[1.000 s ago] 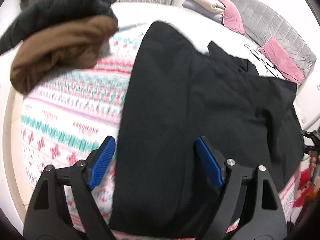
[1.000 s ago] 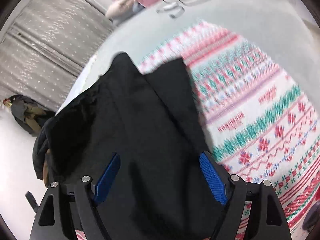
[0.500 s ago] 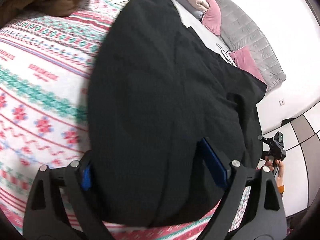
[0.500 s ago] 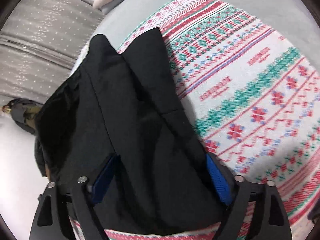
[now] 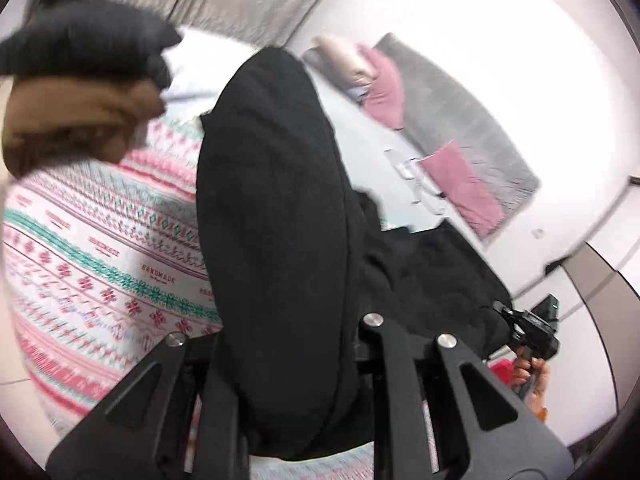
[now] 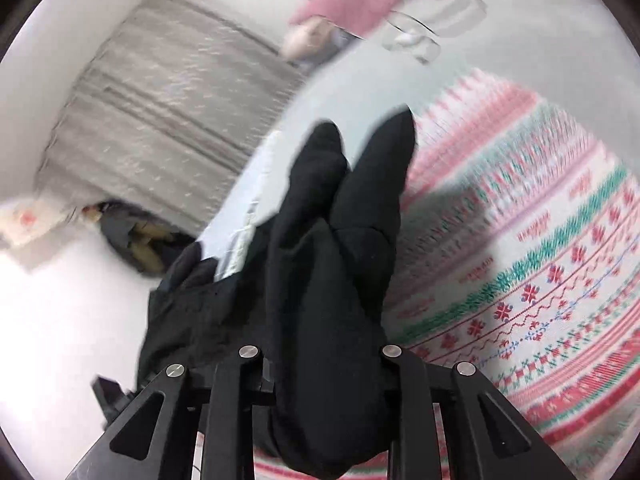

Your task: Fold large clothes

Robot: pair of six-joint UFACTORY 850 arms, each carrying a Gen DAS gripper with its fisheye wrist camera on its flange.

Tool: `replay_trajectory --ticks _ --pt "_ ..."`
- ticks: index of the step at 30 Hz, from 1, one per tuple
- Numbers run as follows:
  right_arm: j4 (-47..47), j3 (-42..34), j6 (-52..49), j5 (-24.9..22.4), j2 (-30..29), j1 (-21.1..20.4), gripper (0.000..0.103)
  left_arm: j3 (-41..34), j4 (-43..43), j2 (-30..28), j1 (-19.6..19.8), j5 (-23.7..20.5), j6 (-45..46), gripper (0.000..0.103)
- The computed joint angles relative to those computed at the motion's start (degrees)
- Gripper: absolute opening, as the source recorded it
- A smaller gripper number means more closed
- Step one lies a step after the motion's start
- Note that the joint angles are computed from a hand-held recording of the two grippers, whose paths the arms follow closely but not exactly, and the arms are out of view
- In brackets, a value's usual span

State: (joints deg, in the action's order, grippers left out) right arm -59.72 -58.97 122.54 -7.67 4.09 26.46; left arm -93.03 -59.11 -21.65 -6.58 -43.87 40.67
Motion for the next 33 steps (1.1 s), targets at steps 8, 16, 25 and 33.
replay_trajectory --ticks 8,16,25,33 --pt "13.38 7.68 -12.64 -6.01 9.69 6.91 0.025 16.92 2.67 12.35 6.19 -8.1 6.19 0.024" --pt "29.17 14.47 -19.24 -10.79 6.38 9.41 0.047 24.08 12.8 9.15 5.24 -1.14 0.99 0.056" --pt "30.24 -1.68 -36.31 -32.39 -0.6 10.36 0.071 14.11 28.47 6.92 1.09 3.93 -8.1 0.071" --pt "30.31 -12.08 -42.16 -24.52 -12.56 3.5 0.072 4.35 22.27 -1.26 2.88 2.91 -6.22 0.071"
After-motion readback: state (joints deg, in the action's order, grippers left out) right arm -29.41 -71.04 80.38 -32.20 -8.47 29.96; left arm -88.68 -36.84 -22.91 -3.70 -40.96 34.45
